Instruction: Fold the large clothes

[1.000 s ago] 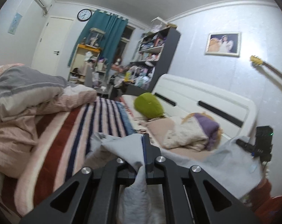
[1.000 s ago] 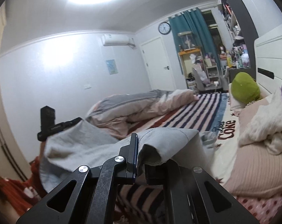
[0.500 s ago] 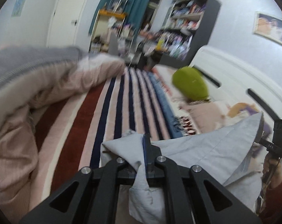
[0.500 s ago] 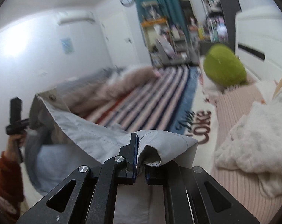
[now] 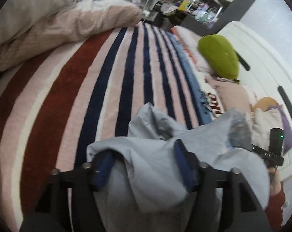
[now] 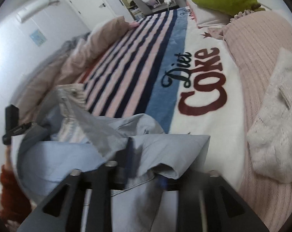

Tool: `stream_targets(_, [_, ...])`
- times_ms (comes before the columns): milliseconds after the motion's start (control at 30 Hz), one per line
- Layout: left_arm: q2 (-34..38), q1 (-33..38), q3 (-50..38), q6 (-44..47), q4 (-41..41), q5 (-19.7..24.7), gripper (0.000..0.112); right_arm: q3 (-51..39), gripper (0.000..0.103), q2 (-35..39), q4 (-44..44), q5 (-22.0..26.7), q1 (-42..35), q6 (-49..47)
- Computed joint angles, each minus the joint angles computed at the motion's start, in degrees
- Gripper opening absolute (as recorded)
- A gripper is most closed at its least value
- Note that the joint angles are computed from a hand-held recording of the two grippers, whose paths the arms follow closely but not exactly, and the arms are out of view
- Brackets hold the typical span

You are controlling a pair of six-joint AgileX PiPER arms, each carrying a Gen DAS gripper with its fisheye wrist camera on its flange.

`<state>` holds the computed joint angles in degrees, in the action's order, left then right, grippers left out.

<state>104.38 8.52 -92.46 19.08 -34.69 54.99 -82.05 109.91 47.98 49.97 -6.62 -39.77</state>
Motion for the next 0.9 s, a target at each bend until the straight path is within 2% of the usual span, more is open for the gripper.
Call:
stream_targets(33, [-1.7,0.76,0.01,0.31,0.03,0.47,0.071,1.61,0.059,-2.05,-0.55,-0.68,-0.14,-0.25])
stream_targets(67, [-3.39,1.24,0.11,-0.06,0.61,0.1,0.078,2.99,0.066,-4.27,-1.28,-1.52,-0.31,-0.83])
stream_targets(133, [-7.34,3.46,0.12,1.33,-1.45,0.37,0.08,5.08,0.066,-9.52,-4.11,-2.1,0.0,-1.79])
stream_targets(233, [-11.22,5.54,-1.2,4.22,-4.58,6.13,0.08,8.88,0.066,-17.12,-3.95,-0.79,1.15,-6.71])
stream_targets(267, [-12.56,5.17,-0.56,5.36,-4.54,6.6,0.08,10.2,0.066,-19.54,-2.48,0.63,1.67,-9.07])
stream_targets(367, [-16.76,2.11,3.3,7.81,-2.65,6.08,0.082,13.54,0.071,-24.31,1.57,5.21,5.85,-14.47])
stream_targets(467, [-19.15,-0.09,8.47,10.14,-4.01,5.59,0.082,15.9,0.074,-25.02,4.93,8.26,10.78,-17.37])
stream_targets(500, [-19.66,-1.55,10.56,10.16,-3.33,4.66,0.082,17.05,0.074,-24.96,5.53,7.3,13.39,-17.79])
stream_targets(533, [-19.52,-3.12,10.85,8.85,-1.77,4.02,0.081,17.7,0.074,-24.67,3.84,4.12,17.11,-16.32])
stream_targets(600, [-20.03,-5.29,13.98,7.31,1.2,1.58,0.081,17.25,0.074,-22.93,-4.37,-2.54,23.77,-8.87])
stream_targets(633, [-20.13,-5.65,15.25,7.07,1.67,0.71,0.081,16.48,0.067,-21.34,-9.52,-5.03,26.44,-4.01])
stream_targets(667, [-20.24,-5.42,16.64,7.5,1.36,0.02,0.081,15.93,0.03,-20.31,-12.37,-5.89,27.7,-1.25])
stream_targets(700, [-20.3,-4.52,17.64,8.66,0.38,-0.29,0.081,15.09,0.008,-19.05,-15.02,-6.8,28.65,1.22])
stream_targets(733, [-20.16,-3.76,18.06,9.47,-0.47,-0.51,0.081,14.1,0.003,-18.24,-18.15,-7.96,29.27,4.24])
stream_targets(833, [-18.82,1.21,17.5,10.88,-4.0,-0.04,0.081,10.22,0.001,-17.52,-26.22,-11.21,29.63,11.48])
stream_targets(900, [-17.18,4.88,16.41,13.43,-8.06,1.76,0.081,4.22,0.001,-15.42,-27.99,-9.67,28.4,14.15])
